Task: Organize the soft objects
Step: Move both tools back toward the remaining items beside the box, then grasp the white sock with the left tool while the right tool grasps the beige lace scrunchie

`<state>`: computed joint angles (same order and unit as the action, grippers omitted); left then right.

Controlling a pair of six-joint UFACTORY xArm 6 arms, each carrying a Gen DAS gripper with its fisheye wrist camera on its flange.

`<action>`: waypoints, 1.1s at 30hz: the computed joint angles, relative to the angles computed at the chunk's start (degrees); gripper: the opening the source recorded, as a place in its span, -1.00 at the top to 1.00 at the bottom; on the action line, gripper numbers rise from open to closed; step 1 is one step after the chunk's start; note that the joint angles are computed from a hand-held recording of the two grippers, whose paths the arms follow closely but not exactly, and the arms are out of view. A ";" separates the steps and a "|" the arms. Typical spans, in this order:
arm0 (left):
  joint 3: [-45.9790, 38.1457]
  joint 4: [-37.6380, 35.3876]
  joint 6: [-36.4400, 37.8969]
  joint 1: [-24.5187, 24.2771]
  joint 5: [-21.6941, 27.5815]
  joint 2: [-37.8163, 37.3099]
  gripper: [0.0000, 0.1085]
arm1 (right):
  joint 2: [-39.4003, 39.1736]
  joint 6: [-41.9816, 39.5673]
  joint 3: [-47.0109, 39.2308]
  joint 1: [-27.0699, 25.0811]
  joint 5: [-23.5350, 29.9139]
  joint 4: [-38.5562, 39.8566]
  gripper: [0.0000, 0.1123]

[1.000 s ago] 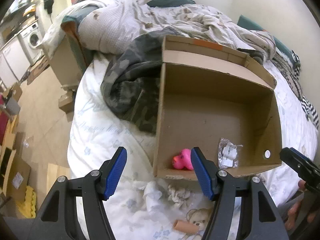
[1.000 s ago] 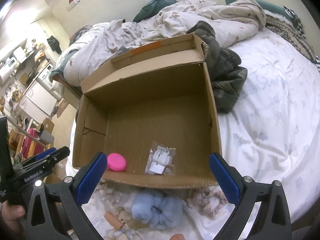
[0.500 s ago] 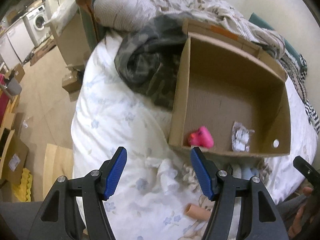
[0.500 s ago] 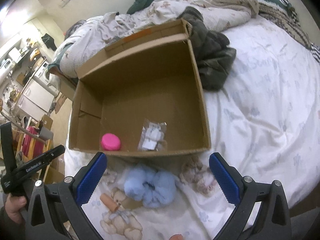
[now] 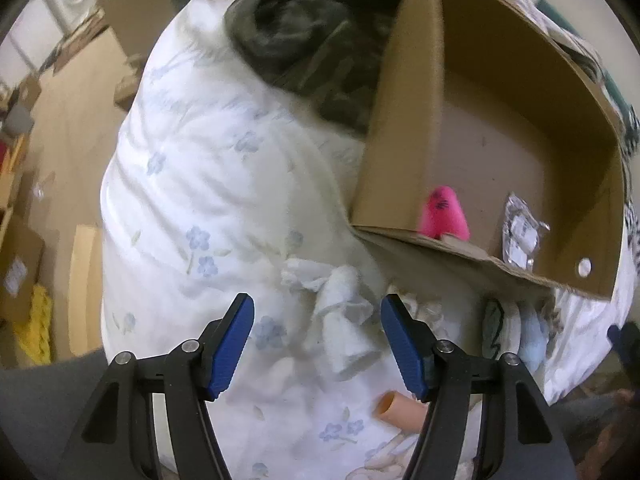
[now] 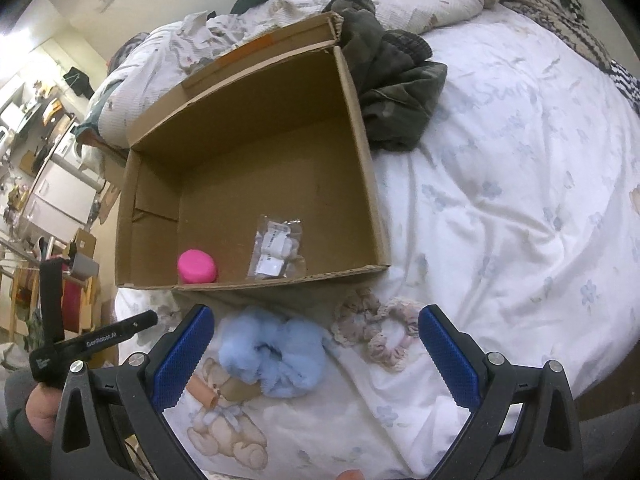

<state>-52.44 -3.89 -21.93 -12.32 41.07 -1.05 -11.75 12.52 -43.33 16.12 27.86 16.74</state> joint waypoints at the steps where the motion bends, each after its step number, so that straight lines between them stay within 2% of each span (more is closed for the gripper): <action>1: 0.09 0.29 -0.83 0.23 -0.11 0.00 -0.14 | 0.17 0.10 -0.08 -0.20 0.07 0.23 -0.83; 6: -1.31 -0.68 -0.40 0.62 1.19 2.25 -0.06 | 0.97 0.31 -0.64 -0.37 0.39 0.81 -0.83; 9: -3.11 -2.43 1.86 0.55 2.12 5.19 0.10 | 1.30 0.86 -0.90 -0.19 0.79 -0.19 -0.83; 12: -4.09 -1.41 1.83 0.31 2.11 6.74 0.37 | 1.64 1.02 -1.15 -0.25 1.01 -0.52 -0.83; 13: -4.31 -1.05 1.74 0.27 2.19 6.92 0.54 | 1.64 1.24 -1.15 -0.29 1.01 -0.79 -0.83; 14: -4.41 -0.64 1.59 0.21 2.39 6.87 0.62 | 1.56 1.45 -1.09 -0.40 0.98 -1.03 -0.83; 19: -3.43 0.01 1.38 -0.04 0.73 4.54 0.64 | 1.08 -0.72 -0.51 -1.67 1.32 3.04 -0.83; 24: -1.56 1.65 -1.49 1.52 -1.01 0.53 0.64 | 2.10 -1.30 -0.72 -4.57 5.52 8.79 -0.83; 30: 1.06 3.38 -2.79 2.41 -3.03 -5.06 0.64 | 7.09 3.89 -4.00 -5.28 10.54 2.51 -0.83; 33: 1.60 4.34 -3.20 2.07 -3.40 -6.15 0.64 | 11.03 4.84 -6.92 -4.50 12.63 -0.84 -0.74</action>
<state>-50.84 0.46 -25.13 -10.25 37.68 -7.20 -0.72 17.36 -50.25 11.63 40.48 15.91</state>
